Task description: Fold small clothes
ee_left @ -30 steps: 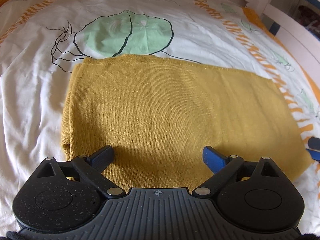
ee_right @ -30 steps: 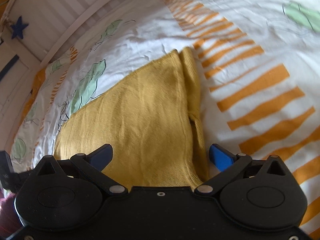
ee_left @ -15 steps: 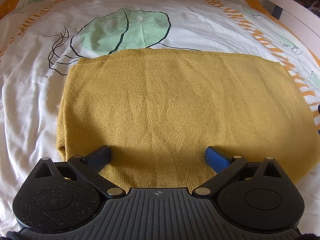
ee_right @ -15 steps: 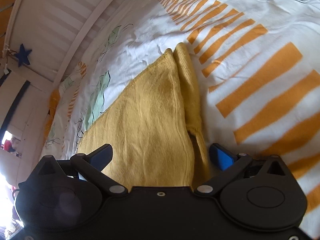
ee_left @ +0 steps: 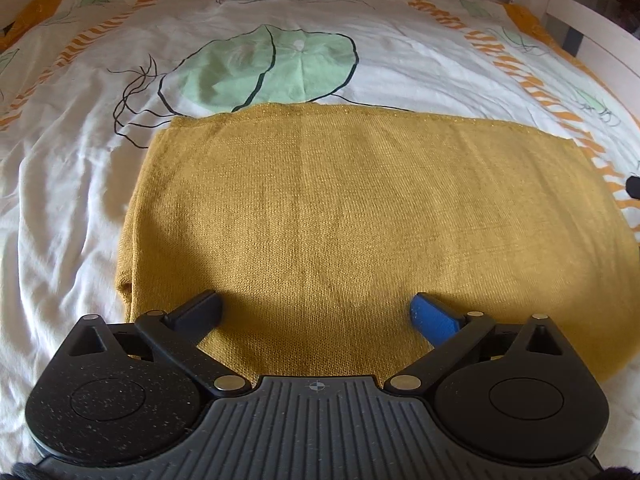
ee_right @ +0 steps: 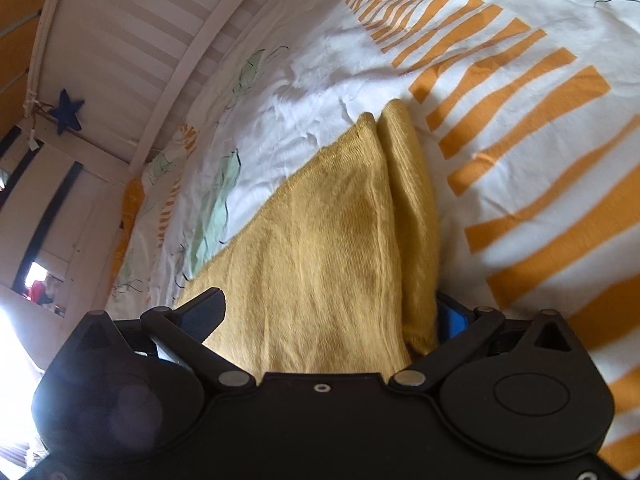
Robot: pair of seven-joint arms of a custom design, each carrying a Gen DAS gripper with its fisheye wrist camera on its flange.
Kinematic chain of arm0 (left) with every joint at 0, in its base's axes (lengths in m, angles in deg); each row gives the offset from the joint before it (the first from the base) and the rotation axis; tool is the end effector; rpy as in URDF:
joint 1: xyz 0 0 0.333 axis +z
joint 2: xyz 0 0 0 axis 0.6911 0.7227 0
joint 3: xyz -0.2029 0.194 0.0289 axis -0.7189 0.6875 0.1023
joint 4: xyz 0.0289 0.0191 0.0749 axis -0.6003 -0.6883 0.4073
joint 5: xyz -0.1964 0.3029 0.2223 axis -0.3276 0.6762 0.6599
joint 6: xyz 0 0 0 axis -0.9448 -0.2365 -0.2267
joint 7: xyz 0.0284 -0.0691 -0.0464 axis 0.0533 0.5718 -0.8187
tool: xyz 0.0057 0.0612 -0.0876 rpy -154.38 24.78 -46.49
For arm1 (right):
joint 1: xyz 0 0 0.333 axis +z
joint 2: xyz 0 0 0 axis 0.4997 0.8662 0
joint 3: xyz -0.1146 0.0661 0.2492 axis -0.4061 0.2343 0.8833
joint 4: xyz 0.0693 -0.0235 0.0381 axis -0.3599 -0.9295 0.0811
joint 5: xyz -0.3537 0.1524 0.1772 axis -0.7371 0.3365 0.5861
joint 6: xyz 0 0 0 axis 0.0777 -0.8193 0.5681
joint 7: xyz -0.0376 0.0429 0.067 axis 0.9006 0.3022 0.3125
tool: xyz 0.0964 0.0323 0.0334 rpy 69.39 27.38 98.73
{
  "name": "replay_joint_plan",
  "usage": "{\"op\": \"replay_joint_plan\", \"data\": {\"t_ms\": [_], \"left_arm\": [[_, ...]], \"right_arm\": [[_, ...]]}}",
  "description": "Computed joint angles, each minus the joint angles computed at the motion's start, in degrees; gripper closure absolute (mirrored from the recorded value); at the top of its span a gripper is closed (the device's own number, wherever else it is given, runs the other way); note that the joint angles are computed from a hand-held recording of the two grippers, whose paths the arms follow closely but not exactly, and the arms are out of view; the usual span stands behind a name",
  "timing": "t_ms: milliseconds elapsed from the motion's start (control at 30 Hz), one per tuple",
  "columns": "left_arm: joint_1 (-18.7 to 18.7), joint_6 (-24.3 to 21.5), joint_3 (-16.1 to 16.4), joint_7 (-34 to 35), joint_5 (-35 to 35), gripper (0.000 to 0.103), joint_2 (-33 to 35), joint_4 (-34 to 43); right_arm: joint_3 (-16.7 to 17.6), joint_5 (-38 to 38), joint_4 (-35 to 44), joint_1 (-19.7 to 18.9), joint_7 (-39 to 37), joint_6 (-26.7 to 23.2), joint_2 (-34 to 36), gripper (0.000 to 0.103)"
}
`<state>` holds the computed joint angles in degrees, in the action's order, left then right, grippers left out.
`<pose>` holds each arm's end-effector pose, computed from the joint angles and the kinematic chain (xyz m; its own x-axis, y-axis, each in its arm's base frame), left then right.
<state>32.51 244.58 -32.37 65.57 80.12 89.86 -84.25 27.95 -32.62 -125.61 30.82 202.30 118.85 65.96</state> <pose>0.5673 -0.2285 0.3599 -0.0423 -0.9967 0.0700 -0.8000 -0.0082 -0.5999 0.6169 0.3798 0.3281 0.0143 -0.6596 -0.7515 -0.8079 0.4352 -0.3974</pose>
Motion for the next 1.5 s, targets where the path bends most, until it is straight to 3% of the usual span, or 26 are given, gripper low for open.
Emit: {"op": "replay_joint_plan", "data": {"t_ms": [100,233,433,500,633,833,1000,1200,1433,1500], "left_arm": [[0.1,-1.1,-0.4,1.6,-1.3,0.000,0.1,0.6],[0.8,-1.2,-1.0,6.6,-5.8,0.001,0.1,0.6],[1.2,-2.4,-1.7,10.9,-13.6,0.004,-0.5,1.7],[1.1,-2.8,-2.2,12.5,-16.5,0.012,0.4,3.7],[-1.0,-5.8,-1.0,9.2,-12.3,0.012,4.9,11.5],[-2.8,-13.0,-0.9,9.2,-15.6,0.012,14.4,25.0],[-6.6,-17.4,2.0,6.0,-9.8,0.007,19.3,30.9],[-6.8,-17.9,1.8,4.7,-8.1,0.007,18.3,30.1],[-6.1,-12.5,0.7,4.8,-6.8,0.007,9.9,17.9],[-4.4,-12.1,-1.3,7.6,-11.5,0.008,8.0,14.9]], "right_arm": [[2.8,-1.6,1.2,-2.3,-0.6,2.0,2.9,0.000],[4.5,-4.3,3.2,-3.8,-1.0,0.5,5.1,0.000],[3.9,-2.4,5.0,-2.9,-2.9,-2.6,5.1,0.000],[3.6,-1.2,5.4,-2.4,-4.3,-3.4,4.9,0.000],[3.1,1.6,5.8,-1.8,-6.5,-4.1,4.6,0.000],[3.6,5.6,6.2,-1.8,-10.1,-4.9,4.6,0.000],[5.9,8.7,6.5,-3.6,-13.8,-5.8,5.4,0.000],[8.7,11.7,6.6,-5.8,-18.2,-6.1,6.5,0.000],[10.0,13.6,6.8,-6.6,-21.5,-5.7,7.3,0.000],[9.5,13.9,6.9,-6.1,-21.8,-5.7,7.1,0.000]]}}
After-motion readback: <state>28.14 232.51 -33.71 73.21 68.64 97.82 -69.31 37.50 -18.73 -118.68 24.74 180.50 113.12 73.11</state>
